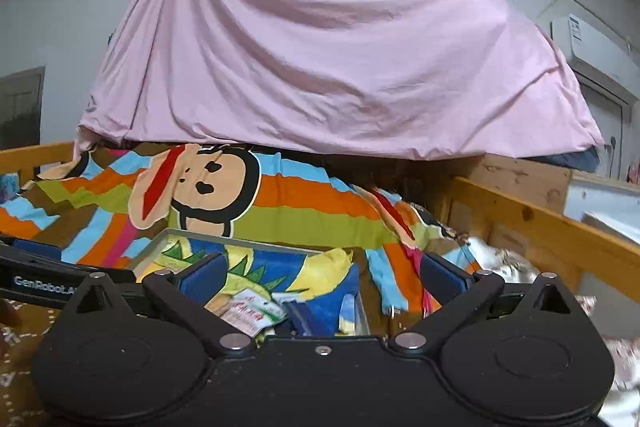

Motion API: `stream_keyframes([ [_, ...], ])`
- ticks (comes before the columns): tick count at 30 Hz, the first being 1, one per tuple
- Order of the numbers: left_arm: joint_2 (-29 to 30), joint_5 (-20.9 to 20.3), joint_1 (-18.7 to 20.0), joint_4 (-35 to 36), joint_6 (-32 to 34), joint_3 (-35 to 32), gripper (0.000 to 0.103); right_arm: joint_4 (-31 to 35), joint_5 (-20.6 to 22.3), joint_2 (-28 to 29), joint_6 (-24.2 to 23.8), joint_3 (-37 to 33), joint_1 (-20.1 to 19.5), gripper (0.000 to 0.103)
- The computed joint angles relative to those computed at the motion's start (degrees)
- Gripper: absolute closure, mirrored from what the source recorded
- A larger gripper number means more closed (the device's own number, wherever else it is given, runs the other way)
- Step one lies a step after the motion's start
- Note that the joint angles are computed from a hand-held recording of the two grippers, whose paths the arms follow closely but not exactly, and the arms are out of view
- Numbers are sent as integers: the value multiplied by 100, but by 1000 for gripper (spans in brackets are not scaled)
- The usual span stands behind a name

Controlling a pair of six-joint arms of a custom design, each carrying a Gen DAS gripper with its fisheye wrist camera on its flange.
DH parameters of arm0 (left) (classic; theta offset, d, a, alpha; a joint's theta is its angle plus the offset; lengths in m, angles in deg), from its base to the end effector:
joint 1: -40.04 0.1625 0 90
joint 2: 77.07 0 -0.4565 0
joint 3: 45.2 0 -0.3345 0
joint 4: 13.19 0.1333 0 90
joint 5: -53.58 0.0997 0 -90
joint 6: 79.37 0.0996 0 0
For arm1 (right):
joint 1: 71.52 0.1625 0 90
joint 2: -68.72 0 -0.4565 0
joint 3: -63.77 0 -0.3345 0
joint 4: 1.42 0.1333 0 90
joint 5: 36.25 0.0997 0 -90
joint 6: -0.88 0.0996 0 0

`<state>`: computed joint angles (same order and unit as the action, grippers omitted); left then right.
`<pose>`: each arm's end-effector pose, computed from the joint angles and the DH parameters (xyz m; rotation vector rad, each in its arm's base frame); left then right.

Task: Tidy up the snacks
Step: 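Withdraw both tools from the tray toward the remaining snacks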

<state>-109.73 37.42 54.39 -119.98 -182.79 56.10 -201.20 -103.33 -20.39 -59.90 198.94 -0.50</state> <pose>-0.4722 -0.3571 0.0018 0.2130 1.9676 -1.3894 0.0438 -0.4017 0.4269 1.1027 -2.0668 1.4105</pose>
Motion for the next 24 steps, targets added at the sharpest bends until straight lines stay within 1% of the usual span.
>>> stream_keyframes([
  [2,28,-114,-119,403,-268,-100,1,212,55,-289,34,142,-125,1],
  [7,137,-411,-436,1227,-829,-271,1,393,232,-842,-38,507,-432,1],
  [9,172,-553,-534,1353,-930,-290,1,543,284,-1054,-104,617,-577,1],
  [11,194,-699,-624,1404,-985,-287,1,690,236,-1228,-158,698,-667,1],
  [15,226,-973,-776,1630,-1152,-308,1,996,347,-1587,-259,842,-930,1],
  [17,236,-1098,-845,1743,-1250,-309,1,1215,193,-1715,-242,853,-950,1],
  [20,222,-1267,-913,1737,-1340,-258,1,1197,-5,-1780,-346,930,-932,1],
  [21,214,-1325,-933,1717,-1366,-233,1,1168,-141,-1779,-377,955,-885,1],
  [24,194,-1458,-985,1693,-1427,-180,1,1211,-737,-1704,-427,946,-642,1],
])
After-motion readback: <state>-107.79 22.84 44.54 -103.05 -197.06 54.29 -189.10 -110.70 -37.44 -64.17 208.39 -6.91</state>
